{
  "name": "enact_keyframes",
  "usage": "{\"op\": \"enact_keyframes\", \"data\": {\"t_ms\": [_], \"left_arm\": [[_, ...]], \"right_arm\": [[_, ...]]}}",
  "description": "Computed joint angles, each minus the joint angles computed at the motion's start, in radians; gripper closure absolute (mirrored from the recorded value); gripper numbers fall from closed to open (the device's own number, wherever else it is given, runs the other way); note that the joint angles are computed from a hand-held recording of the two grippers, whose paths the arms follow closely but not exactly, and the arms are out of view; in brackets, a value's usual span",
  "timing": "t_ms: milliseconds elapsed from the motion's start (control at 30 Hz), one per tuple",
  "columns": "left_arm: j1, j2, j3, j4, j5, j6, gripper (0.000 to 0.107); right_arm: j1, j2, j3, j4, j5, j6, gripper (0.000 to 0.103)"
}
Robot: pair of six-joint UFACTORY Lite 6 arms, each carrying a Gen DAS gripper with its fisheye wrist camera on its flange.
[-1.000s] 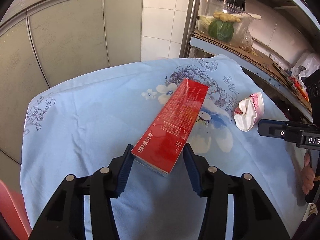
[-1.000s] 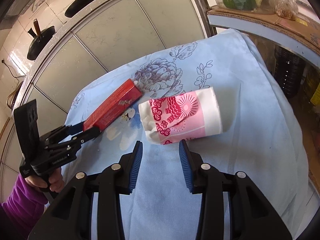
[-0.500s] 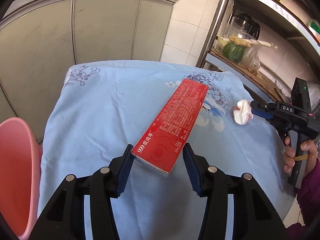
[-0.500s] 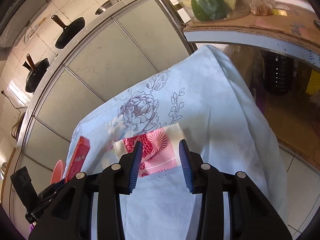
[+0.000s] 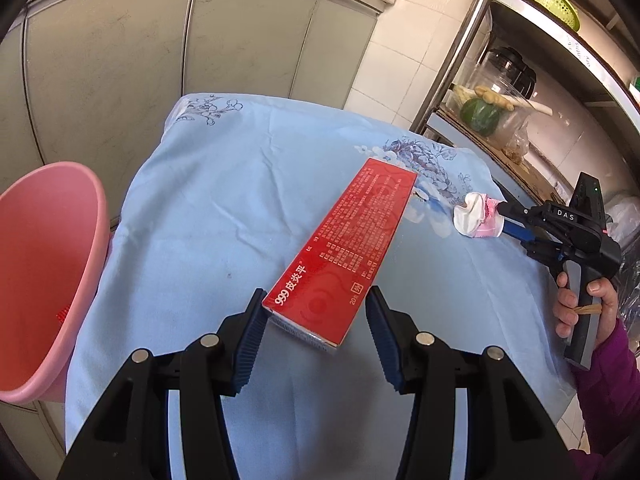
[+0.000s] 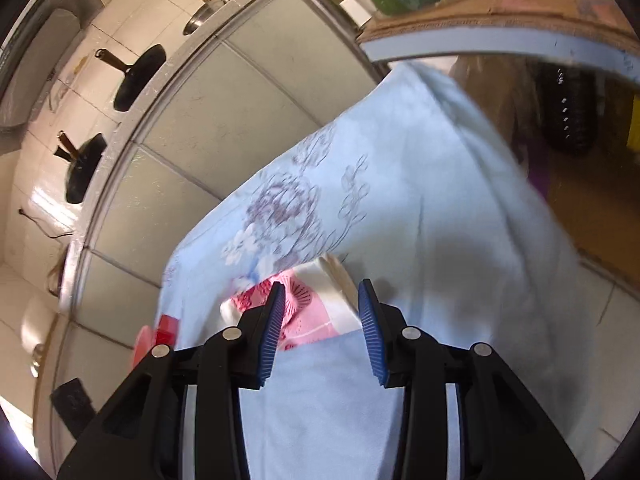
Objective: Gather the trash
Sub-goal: 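Grasp red toothpaste box with left tool while right tool grasps pink paper cup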
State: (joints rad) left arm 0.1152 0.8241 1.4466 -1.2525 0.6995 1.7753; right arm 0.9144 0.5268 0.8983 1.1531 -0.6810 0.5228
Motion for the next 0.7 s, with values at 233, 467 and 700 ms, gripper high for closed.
{"op": "enact_keyframes", "data": {"t_ms": [233, 467, 700], "left_arm": [[0.009, -0.069, -0.105, -0.042, -0.041, 0.079, 0.057], [0.015, -0.094, -0.154, -0.034, -0.045, 0.084, 0.057], [0.016, -0.107, -0.172, -0.005, -0.058, 0.052, 0.053]], "right_arm": [[0.062, 0.101, 0.234, 0.116, 0.087, -0.280, 0.065], [0.089, 0.186, 0.448, 0.335, 0.169, -0.666, 0.065], [0.165, 0.152, 0.481, 0.677, 0.029, -1.020, 0.065]]}}
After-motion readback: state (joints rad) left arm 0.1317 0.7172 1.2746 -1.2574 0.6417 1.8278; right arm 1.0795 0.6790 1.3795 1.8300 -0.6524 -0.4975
